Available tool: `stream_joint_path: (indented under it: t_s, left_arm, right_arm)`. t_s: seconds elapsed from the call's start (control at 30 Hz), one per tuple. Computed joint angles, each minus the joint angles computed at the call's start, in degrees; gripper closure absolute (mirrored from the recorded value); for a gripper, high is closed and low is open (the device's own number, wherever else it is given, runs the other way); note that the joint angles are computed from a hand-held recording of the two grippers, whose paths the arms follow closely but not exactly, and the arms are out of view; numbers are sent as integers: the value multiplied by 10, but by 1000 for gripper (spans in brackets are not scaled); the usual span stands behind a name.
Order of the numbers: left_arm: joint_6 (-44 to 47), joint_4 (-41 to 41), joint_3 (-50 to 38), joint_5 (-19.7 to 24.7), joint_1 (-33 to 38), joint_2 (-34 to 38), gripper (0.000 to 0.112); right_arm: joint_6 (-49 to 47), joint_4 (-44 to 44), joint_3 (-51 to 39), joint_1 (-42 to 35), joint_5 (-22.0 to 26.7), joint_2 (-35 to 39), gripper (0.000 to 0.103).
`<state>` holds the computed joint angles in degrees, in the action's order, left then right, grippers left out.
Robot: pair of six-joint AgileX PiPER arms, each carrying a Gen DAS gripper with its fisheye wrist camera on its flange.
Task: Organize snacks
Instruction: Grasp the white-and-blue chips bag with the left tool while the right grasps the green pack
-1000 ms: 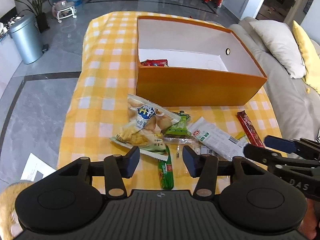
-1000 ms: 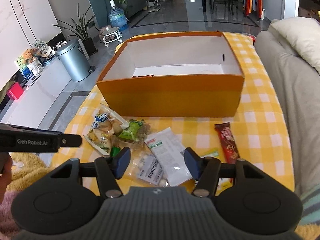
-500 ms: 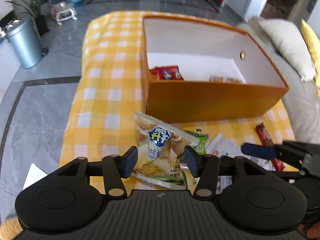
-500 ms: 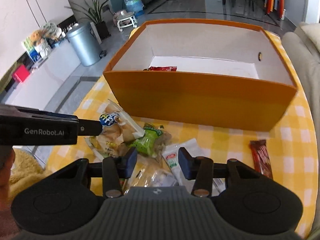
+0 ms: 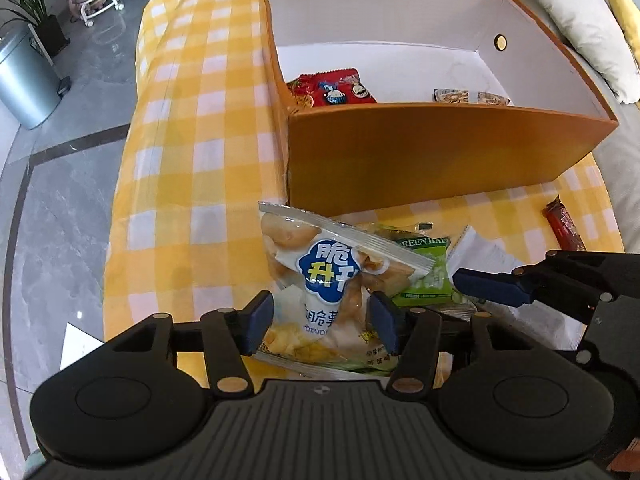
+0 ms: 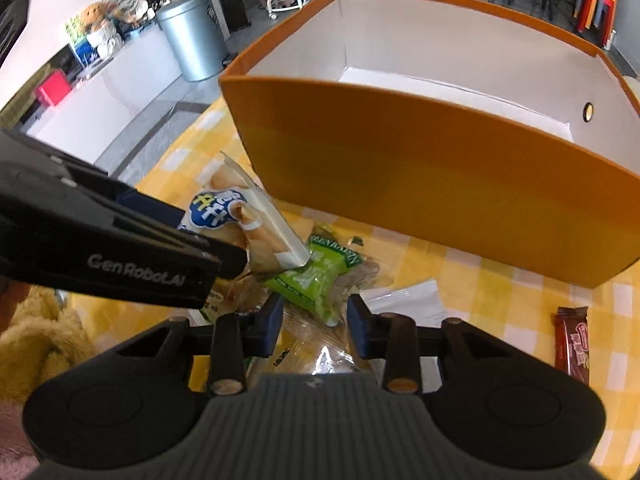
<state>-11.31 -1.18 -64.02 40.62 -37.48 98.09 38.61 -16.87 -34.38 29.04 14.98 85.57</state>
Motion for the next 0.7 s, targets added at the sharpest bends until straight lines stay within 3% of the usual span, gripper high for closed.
stream_joint_path:
  t_s: [0.17, 0.27, 0.47, 0.53, 0.7]
  left_arm:
    - [-14, 0, -15, 12, 3, 16, 48]
    - [-24, 0, -19, 12, 2, 22, 54]
    - [-50, 23, -16, 4, -9, 8, 80]
    - [-59, 24, -15, 4, -8, 0, 82]
    - [-90, 41, -9, 12, -18, -28, 83]
  right_arm:
    - [63, -72, -12, 12, -1, 24, 72]
    - [74, -88, -10, 12, -8, 31, 81]
    - [137, -153, 3, 19, -18, 21, 89]
    - [167, -184, 6, 25, -12, 10, 92]
    - [142, -158, 15, 28, 12, -35, 97]
